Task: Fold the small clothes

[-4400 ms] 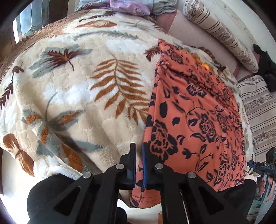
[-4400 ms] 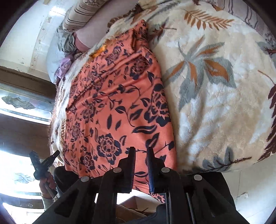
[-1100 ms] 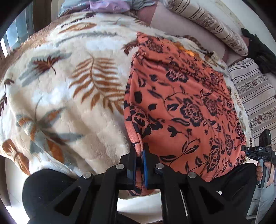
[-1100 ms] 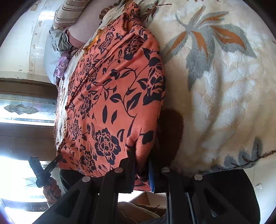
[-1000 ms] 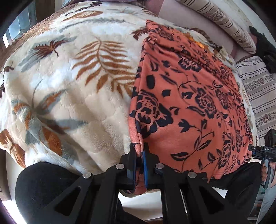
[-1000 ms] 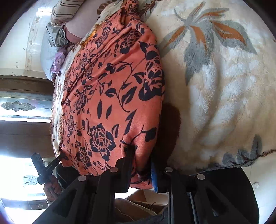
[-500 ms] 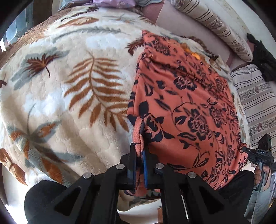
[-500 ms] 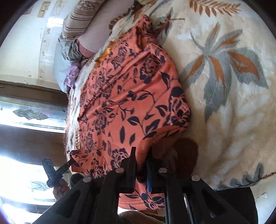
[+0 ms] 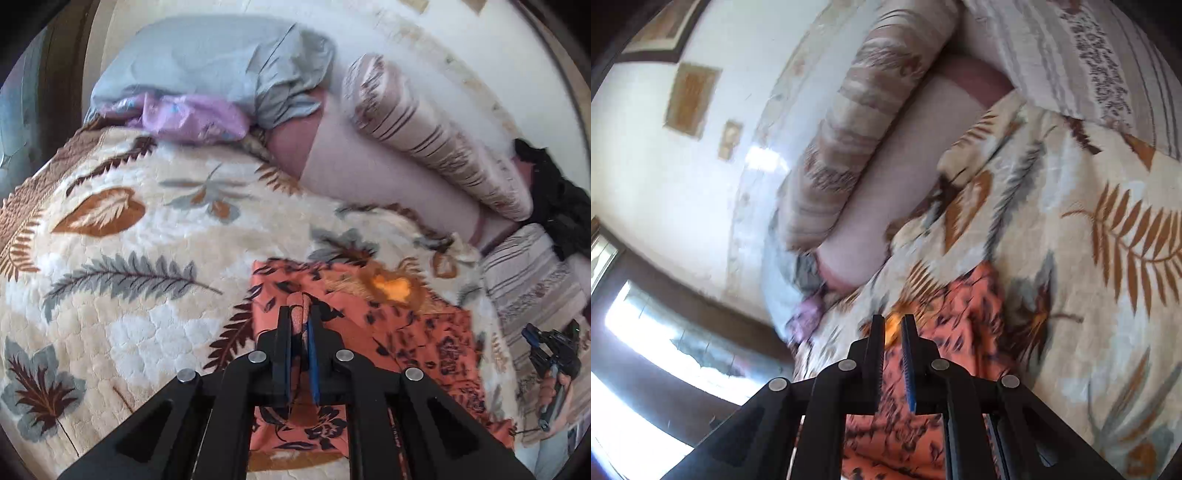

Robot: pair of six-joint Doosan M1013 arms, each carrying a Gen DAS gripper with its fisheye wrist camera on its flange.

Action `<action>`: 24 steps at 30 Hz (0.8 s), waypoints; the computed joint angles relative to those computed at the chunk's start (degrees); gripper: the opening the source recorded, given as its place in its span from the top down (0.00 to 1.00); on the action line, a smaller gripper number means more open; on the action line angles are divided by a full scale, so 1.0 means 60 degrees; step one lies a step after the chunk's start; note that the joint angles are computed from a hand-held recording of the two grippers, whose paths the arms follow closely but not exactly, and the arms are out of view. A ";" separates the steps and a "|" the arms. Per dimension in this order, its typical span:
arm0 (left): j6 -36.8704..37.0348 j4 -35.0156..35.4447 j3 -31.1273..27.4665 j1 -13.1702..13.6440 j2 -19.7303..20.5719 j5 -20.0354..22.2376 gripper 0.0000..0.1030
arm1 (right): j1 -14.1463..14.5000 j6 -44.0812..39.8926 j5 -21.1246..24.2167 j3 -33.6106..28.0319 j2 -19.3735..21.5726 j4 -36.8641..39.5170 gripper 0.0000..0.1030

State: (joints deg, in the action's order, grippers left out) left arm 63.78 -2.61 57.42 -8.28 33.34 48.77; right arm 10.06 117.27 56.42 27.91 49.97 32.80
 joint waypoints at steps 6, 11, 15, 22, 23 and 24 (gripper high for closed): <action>0.1188 -0.0512 0.1127 -0.0155 -0.0223 -0.0304 0.92 | 0.0433 -0.2465 0.2005 0.1338 -0.0582 -0.0150 0.30; 0.1148 -0.0775 0.1495 -0.0157 -0.0456 -0.0301 0.92 | 0.0751 -0.4499 0.1597 0.2861 -0.1701 -0.0991 0.27; 0.1097 -0.0709 0.1517 -0.0201 -0.0532 -0.0244 0.92 | 0.0558 -0.4026 0.2871 0.3151 -0.1855 0.0089 0.27; 0.0899 -0.0605 0.1781 -0.0291 -0.0709 -0.0311 0.92 | 0.0595 -0.3384 0.1629 0.4913 -0.2375 0.2480 0.27; 0.0864 -0.0516 0.1834 -0.0306 -0.0753 -0.0339 0.92 | 0.0691 -0.3300 0.1594 0.4829 -0.2288 0.2278 0.27; 0.0852 -0.0487 0.1885 -0.0307 -0.0793 -0.0362 0.92 | 0.0773 -0.3166 0.1595 0.4725 -0.2171 0.2045 0.30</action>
